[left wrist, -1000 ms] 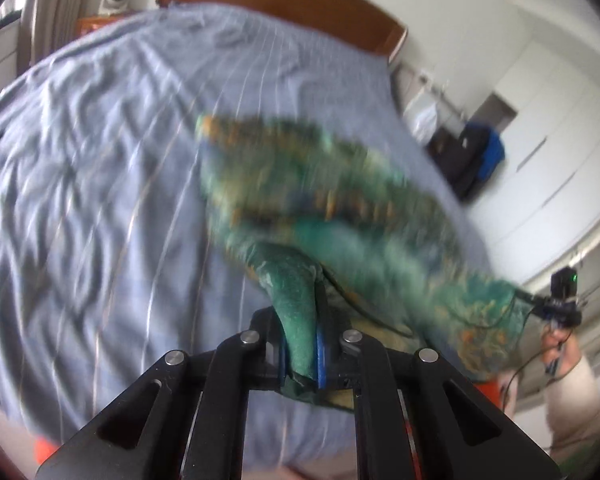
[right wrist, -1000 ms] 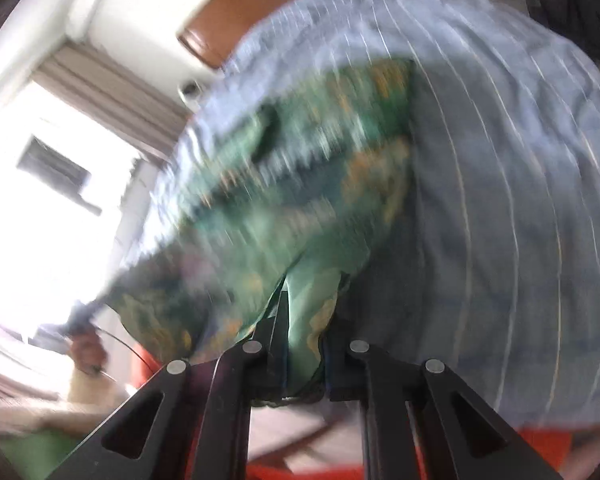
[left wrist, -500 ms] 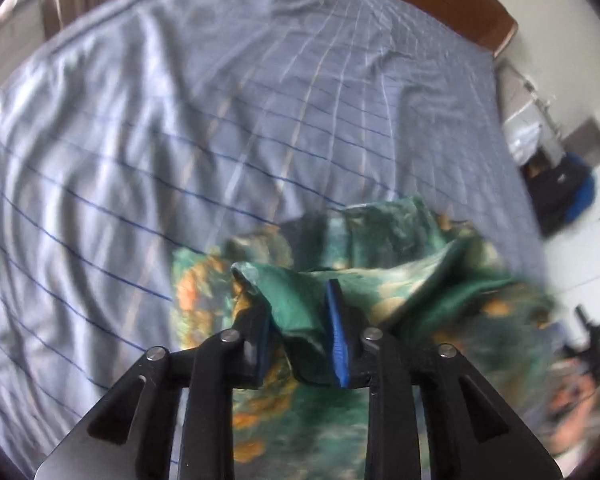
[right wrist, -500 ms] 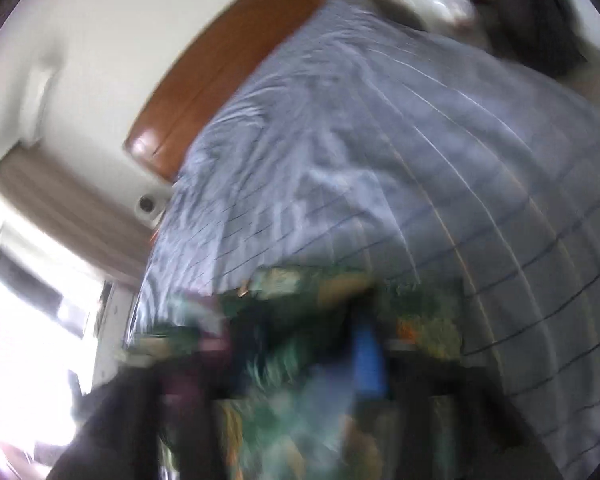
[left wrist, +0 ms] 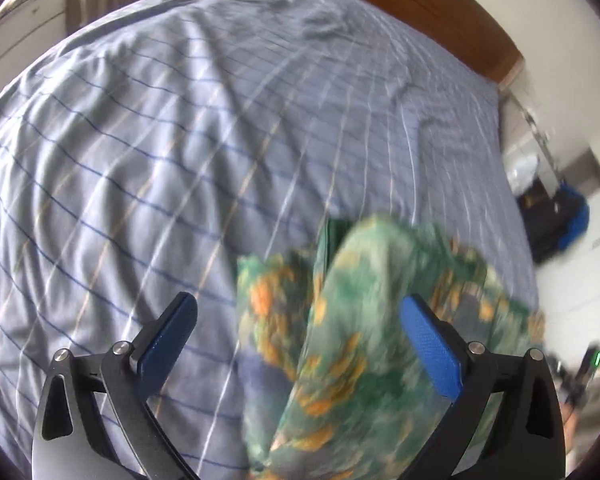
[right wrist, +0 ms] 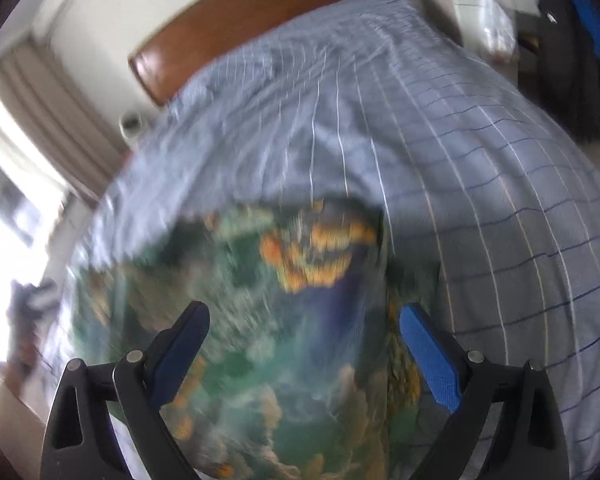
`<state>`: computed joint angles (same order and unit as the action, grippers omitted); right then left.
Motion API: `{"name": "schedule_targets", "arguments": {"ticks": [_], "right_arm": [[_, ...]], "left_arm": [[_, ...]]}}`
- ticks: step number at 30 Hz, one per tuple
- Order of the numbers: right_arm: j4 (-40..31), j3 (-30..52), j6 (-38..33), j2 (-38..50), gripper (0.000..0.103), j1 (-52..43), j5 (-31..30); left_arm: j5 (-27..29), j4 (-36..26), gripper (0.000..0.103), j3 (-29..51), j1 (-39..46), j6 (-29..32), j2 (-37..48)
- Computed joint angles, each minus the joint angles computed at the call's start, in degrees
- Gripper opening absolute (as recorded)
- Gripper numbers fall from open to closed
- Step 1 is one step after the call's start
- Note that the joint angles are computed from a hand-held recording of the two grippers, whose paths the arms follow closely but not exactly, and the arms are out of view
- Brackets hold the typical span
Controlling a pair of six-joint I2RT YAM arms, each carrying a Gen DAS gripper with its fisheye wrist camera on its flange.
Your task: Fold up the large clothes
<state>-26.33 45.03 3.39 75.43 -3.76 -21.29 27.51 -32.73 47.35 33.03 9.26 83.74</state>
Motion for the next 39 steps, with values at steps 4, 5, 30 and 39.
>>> {"name": "schedule_targets", "arguments": {"ticks": [4, 5, 30, 39], "right_arm": [[4.19, -2.11, 2.4, 4.05, 0.095, 5.22, 8.18], [5.06, -2.31, 3.04, 5.08, 0.094, 5.76, 8.86], [31.52, -10.21, 10.32, 15.29, 0.035, 7.24, 12.34], [18.76, -18.65, 7.21, -13.26, 0.079, 2.29, 9.9]], "left_arm": [[-2.09, 2.95, 0.095, -6.86, -5.13, 2.52, -2.17], [-3.97, 4.54, 0.086, -8.51, -7.19, 1.79, -2.75], [-8.21, 39.17, 0.041, -24.74, -10.02, -7.06, 1.35], [-12.02, 17.72, 0.094, -32.07, -3.04, 0.44, -32.15]]}}
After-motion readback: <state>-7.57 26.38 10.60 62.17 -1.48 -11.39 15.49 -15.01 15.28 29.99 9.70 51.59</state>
